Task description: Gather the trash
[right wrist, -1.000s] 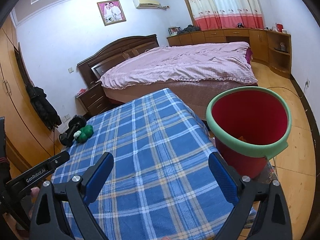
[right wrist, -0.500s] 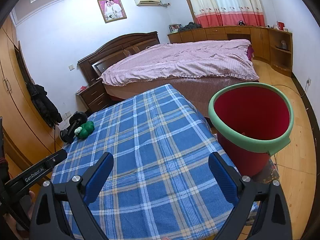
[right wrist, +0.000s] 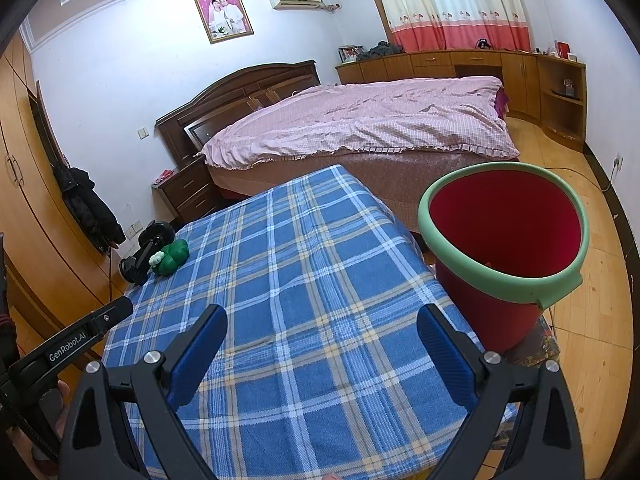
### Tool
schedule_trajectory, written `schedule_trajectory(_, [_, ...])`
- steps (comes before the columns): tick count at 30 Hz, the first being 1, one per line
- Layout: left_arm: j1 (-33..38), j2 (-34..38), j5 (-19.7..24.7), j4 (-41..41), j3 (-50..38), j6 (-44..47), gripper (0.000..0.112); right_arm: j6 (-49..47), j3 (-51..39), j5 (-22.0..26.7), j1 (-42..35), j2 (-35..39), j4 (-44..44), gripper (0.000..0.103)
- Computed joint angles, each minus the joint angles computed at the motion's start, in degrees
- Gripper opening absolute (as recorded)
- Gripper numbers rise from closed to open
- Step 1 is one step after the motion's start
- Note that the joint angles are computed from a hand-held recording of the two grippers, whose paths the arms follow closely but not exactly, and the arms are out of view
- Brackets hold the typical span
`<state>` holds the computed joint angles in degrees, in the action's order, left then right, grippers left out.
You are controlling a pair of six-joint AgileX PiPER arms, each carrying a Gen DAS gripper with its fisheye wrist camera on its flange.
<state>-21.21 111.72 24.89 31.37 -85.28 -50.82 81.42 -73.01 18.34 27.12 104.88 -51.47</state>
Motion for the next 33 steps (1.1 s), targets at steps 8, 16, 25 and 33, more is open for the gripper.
schedule_trajectory(8, [0.06, -0.07, -0.08, 0.14, 0.10, -0.08, 0.051, -0.42, -0.21, 0.04, -0.03, 0.17, 0.51, 0.098])
schedule_trajectory(16, [0.00, -0.09, 0.00, -0.07, 0.04, 0.12, 0.051, -0.61, -0.28, 0.12, -0.01, 0.17, 0.67, 0.098])
schedule_trajectory(25, [0.11, -0.06, -0.03, -0.39, -0.03, 0.40, 0.051, 0.12, 0.09, -0.07, 0.16, 0.14, 0.17, 0.098])
schedule_trajectory(33, [0.09, -0.09, 0.02, -0.19, -0.02, 0.26, 0.051, -0.50, -0.04, -0.04, 0.09, 0.17, 0.77, 0.098])
